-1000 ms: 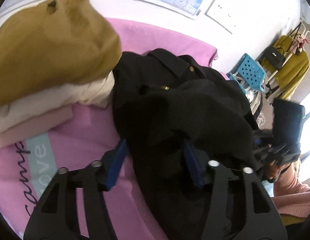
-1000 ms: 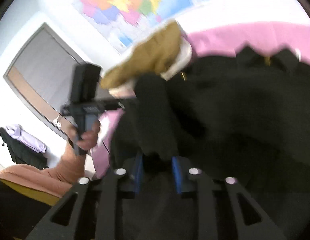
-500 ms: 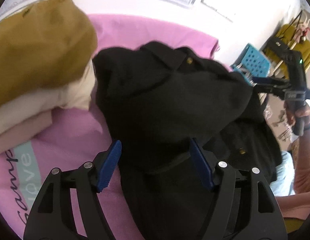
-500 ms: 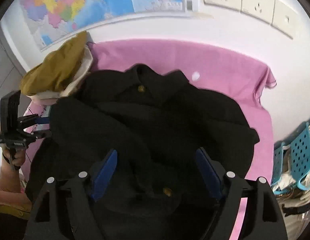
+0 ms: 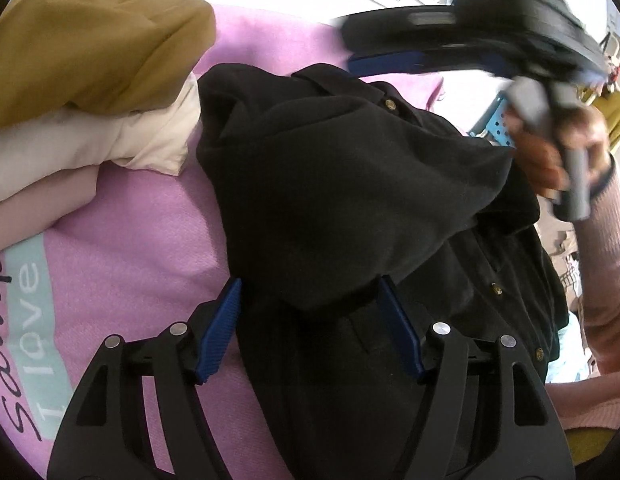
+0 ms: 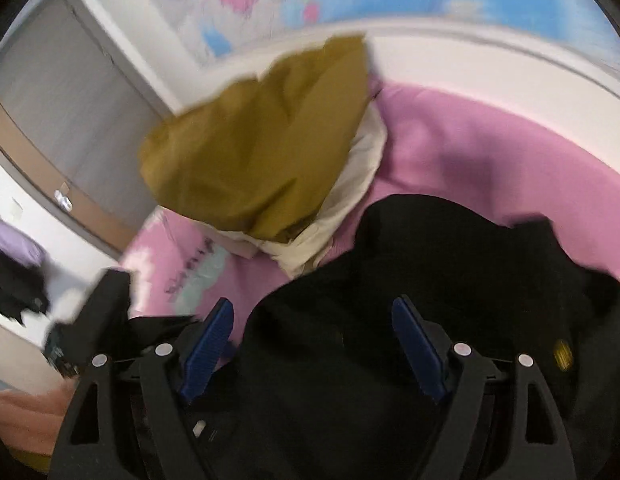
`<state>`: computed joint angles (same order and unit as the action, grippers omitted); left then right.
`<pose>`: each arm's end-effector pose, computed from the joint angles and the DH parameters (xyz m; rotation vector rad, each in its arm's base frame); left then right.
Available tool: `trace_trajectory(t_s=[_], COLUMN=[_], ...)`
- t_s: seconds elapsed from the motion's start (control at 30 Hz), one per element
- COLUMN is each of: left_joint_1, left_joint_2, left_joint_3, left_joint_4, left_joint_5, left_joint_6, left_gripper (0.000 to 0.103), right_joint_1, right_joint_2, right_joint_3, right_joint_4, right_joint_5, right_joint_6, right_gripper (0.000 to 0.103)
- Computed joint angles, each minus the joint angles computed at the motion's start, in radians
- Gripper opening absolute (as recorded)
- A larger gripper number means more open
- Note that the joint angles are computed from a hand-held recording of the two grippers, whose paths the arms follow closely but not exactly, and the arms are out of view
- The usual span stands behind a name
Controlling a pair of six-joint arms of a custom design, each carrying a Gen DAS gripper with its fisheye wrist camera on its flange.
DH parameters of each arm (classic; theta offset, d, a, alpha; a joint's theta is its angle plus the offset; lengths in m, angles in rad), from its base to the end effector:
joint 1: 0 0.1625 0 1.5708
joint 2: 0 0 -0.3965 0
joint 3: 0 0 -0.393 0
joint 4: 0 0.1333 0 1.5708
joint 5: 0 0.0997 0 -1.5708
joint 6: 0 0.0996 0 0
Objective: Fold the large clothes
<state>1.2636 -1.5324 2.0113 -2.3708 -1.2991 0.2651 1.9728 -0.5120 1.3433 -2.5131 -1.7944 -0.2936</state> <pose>0.0047 -0.5144 0.3180 0.7416 2.7434 -0.4682 0.3842 -0.6194 -0.0191 0.9778 -2.7505 0.1797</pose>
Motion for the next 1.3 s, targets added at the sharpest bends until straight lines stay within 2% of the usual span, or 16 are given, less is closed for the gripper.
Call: trace_trajectory(t_s=[0.1, 0.2, 0.27, 0.37, 0.47, 0.57, 0.67, 0.7, 0.83, 0.9, 0.93, 0.97, 1.03, 1.1, 1.23, 1.3], left_joint_1=[0.005, 0.018, 0.028, 0.04, 0.054, 0.053, 0.052, 0.054, 0.06, 0.066, 0.073, 0.078, 0.078, 0.082, 0.052, 0.035], left_joint_2=[-0.002, -0.006, -0.008, -0.007, -0.015, -0.025, -0.03, -0.031, -0.044, -0.054, -0.063, -0.072, -0.089, -0.097, -0.146, -0.177], left_joint_3=[0.009, 0.014, 0.014, 0.013, 0.013, 0.019, 0.014, 0.012, 0.013, 0.017, 0.02, 0.021, 0.036, 0.034, 0.049, 0.066], left_joint_4=[-0.016, -0.027, -0.03, -0.035, -0.035, -0.03, -0.02, -0.017, -0.004, -0.007, -0.007, 0.001, 0.0, 0.021, 0.022, -0.019], left_joint_5=[-0.013, -0.031, -0.05, -0.068, -0.08, -0.076, -0.063, -0.061, -0.028, -0.027, -0.034, -0.04, -0.042, -0.04, -0.015, -0.016], left_joint_6=[-0.005, 0.003, 0.01, 0.014, 0.026, 0.029, 0.024, 0.019, 0.003, 0.0, 0.001, -0.001, -0.007, -0.017, 0.002, 0.042], left_gripper=[0.067, 0.067, 0.067, 0.066, 0.064, 0.063, 0.056, 0.053, 0.012, 0.008, 0.007, 0.007, 0.007, 0.008, 0.038, 0.051], right_joint_1=[0.003, 0.007, 0.003, -0.032, -0.069, -0.058, -0.07, -0.069, -0.088, -0.076, -0.065, -0.061, -0.053, -0.038, -0.04, -0.051], right_joint_2=[0.107, 0.142, 0.122, 0.022, -0.036, -0.019, 0.004, 0.0, -0.014, 0.013, 0.033, 0.051, 0.097, 0.125, -0.033, -0.151], right_joint_3=[-0.165, -0.215, -0.188, -0.071, 0.002, -0.014, -0.058, -0.054, -0.046, -0.075, -0.093, -0.113, -0.147, -0.169, 0.045, 0.185], right_joint_4=[0.198, 0.272, 0.226, 0.053, -0.088, -0.061, 0.103, 0.09, 0.063, 0.098, 0.11, 0.134, 0.153, 0.158, -0.126, -0.25], right_joint_5=[-0.01, -0.046, -0.045, 0.086, 0.214, 0.071, 0.027, 0.02, 0.163, 0.158, 0.124, 0.112, 0.048, -0.034, 0.031, 0.079], right_joint_6=[-0.005, -0.019, -0.03, 0.009, 0.041, 0.048, 0.079, 0.092, 0.091, 0.07, 0.06, 0.057, 0.083, 0.092, 0.099, 0.076], right_gripper=[0.077, 0.024, 0.007, 0.003, 0.003, 0.007, 0.051, 0.056, 0.064, 0.063, 0.051, 0.031, 0.025, 0.029, 0.063, 0.066])
